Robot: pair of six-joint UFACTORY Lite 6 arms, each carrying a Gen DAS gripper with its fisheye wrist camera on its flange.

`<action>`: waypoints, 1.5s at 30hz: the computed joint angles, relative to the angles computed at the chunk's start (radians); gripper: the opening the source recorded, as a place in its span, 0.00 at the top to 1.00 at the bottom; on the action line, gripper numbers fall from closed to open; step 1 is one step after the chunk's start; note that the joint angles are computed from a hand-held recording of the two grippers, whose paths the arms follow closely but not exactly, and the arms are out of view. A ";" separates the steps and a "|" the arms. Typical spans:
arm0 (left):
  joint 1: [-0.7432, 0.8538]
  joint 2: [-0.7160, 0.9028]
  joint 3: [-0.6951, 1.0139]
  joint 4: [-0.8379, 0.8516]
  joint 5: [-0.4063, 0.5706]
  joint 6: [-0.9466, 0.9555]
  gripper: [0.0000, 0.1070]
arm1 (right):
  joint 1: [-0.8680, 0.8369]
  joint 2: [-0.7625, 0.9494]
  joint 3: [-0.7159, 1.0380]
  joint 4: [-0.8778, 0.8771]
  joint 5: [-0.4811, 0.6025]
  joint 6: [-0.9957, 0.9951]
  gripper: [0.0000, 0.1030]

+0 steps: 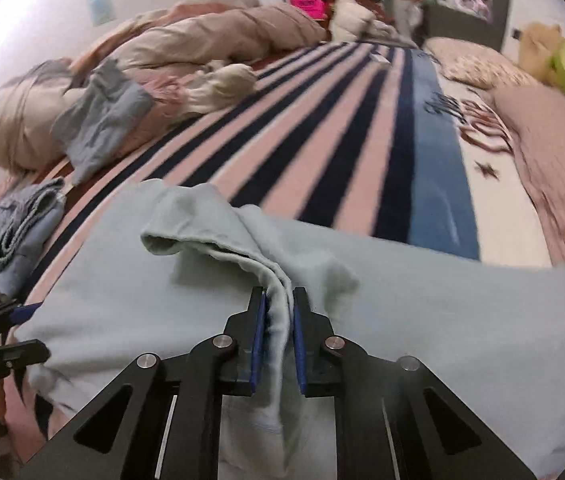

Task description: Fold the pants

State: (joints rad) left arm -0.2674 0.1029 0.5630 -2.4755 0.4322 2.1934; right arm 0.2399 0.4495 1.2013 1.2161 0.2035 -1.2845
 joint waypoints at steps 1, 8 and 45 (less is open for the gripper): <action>-0.001 -0.002 0.001 0.005 0.001 -0.004 0.38 | -0.017 -0.013 -0.010 0.058 0.016 -0.032 0.90; 0.005 -0.029 -0.017 0.010 0.002 -0.008 0.38 | -0.114 -0.080 -0.037 -0.057 -0.008 0.204 0.73; -0.072 -0.049 0.057 -0.068 -0.154 0.031 0.38 | -0.081 -0.009 0.002 0.121 0.309 -0.114 0.74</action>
State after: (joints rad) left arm -0.3393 0.0543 0.6204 -2.5434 0.2782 2.2249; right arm 0.1586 0.4406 1.2033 1.3369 0.5123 -1.3986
